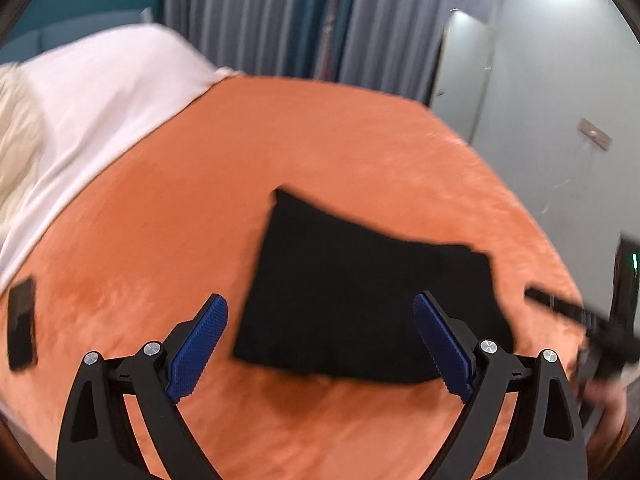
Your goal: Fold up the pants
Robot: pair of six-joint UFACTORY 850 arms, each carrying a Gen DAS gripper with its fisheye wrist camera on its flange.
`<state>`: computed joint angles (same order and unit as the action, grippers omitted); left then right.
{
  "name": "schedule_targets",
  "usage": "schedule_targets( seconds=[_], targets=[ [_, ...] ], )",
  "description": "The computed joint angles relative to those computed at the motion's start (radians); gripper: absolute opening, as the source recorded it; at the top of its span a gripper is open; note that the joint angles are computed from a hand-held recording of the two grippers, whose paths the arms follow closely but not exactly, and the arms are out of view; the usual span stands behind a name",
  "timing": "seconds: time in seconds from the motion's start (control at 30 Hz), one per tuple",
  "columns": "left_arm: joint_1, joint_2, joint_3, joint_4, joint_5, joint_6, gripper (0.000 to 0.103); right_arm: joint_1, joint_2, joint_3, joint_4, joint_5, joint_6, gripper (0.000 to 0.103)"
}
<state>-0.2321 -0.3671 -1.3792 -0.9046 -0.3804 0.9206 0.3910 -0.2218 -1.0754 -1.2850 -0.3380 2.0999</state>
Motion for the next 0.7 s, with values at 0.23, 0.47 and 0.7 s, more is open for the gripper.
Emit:
schedule_targets(
  seconds=[0.23,0.47,0.7],
  targets=[
    [0.069,-0.044,0.013,0.085,0.018,-0.063,0.092,-0.01,-0.25,-0.272,0.523,-0.098,-0.656,0.029],
    [0.088,-0.112,-0.064,0.015,-0.005,0.002,0.092,0.018,-0.179,-0.326,0.259,-0.211,-0.489,0.009],
    [0.064,-0.156,-0.092,0.073,-0.015,0.003,0.092,-0.019,-0.184,-0.174,0.295,-0.15,-0.321,0.061]
  ],
)
